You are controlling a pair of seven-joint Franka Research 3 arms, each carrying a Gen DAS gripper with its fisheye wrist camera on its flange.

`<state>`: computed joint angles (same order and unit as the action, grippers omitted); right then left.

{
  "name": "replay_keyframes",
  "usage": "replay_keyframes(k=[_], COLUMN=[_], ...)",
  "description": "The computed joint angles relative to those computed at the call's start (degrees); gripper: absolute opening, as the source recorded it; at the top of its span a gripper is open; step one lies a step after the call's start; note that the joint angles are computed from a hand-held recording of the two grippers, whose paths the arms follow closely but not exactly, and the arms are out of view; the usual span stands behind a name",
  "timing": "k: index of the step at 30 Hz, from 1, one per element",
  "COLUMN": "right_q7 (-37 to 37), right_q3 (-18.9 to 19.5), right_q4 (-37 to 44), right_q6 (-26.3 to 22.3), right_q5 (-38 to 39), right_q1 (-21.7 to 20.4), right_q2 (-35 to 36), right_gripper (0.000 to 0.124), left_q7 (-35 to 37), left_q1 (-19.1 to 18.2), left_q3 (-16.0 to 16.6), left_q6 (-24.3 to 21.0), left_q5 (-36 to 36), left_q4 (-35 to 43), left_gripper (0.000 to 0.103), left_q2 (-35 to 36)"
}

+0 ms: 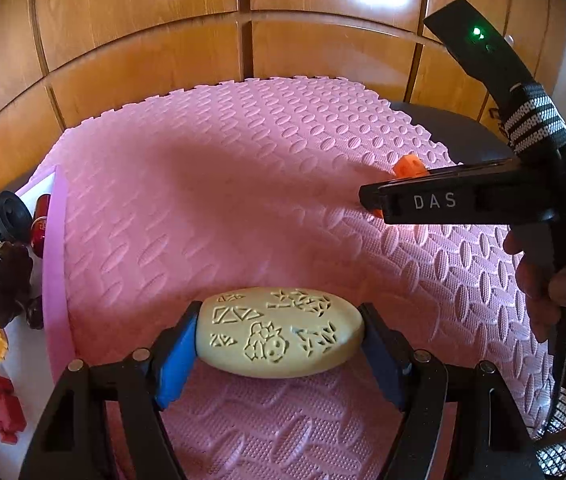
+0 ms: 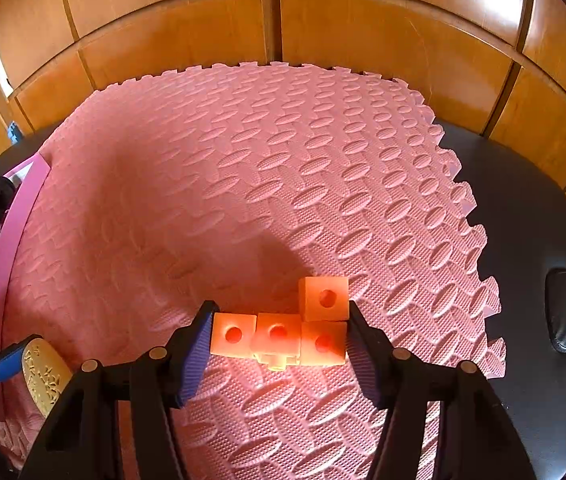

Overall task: Organize rigid objects
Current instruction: 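Carry the yellow oval toy into the white box and release it with the left gripper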

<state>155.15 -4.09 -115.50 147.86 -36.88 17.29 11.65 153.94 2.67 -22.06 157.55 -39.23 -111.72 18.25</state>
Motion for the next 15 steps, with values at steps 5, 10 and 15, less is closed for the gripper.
replay_keyframes(k=[5, 10, 15], right_q7=[-1.1, -0.3, 0.1], right_q3=[0.2, 0.0, 0.0], right_q4=[-0.1, -0.7, -0.9], right_q6=[0.1, 0.7, 0.6], right_q5=[1.1, -0.1, -1.0], right_q1=[-0.3, 0.0, 0.1], right_q2=[-0.1, -0.4, -0.6], right_gripper=[0.063, 0.062, 0.061], left_q7=[1.5, 3.3, 1.2], left_q1=[0.5, 0.8, -0.3], left_q3=[-0.6, -0.9, 0.3], left_q6=[0.6, 0.9, 1.4], left_q5=[-1.0, -2.0, -0.1], left_q4=[-0.2, -0.3, -0.6], left_gripper=[0.076, 0.076, 0.076], left_q2=[0.1, 0.1, -0.3])
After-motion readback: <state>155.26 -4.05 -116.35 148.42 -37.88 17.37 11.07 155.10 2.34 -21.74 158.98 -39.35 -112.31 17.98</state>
